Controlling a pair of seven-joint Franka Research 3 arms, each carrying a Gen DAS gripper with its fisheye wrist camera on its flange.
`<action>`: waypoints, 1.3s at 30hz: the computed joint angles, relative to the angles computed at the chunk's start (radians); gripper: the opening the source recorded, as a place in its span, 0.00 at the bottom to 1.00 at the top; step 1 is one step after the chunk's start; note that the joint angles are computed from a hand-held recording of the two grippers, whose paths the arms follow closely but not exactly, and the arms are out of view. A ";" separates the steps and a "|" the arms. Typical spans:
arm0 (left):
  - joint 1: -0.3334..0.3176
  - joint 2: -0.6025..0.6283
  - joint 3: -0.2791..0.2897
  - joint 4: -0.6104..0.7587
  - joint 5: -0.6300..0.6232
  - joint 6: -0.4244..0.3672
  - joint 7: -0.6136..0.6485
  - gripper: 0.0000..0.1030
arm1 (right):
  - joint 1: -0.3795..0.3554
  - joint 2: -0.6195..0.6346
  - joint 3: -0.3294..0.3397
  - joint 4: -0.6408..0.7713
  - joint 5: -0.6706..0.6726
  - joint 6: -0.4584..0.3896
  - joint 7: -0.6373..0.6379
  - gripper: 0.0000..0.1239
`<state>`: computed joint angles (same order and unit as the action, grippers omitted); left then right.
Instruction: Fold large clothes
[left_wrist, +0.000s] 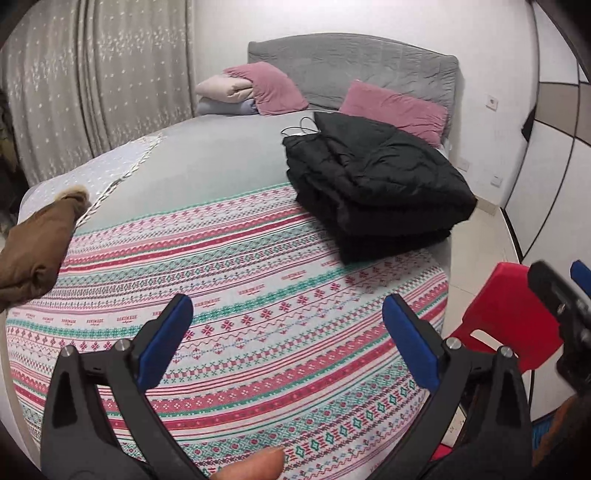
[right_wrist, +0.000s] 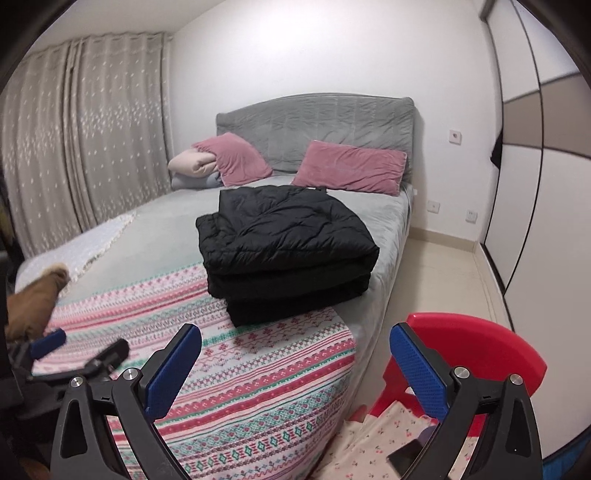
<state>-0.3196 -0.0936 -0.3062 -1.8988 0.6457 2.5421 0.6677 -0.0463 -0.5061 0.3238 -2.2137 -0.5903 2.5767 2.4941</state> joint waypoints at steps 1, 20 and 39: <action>0.001 -0.002 0.002 -0.002 0.002 0.005 -0.001 0.99 | -0.008 0.008 0.011 0.005 -0.013 -0.009 0.006 0.83; 0.018 -0.007 0.009 -0.022 0.003 0.128 0.042 0.99 | 0.047 0.067 -0.015 0.035 -0.133 -0.092 0.100 0.83; 0.007 0.011 0.019 -0.025 -0.126 0.164 0.161 0.99 | 0.082 0.086 -0.036 0.046 -0.165 -0.119 0.135 0.83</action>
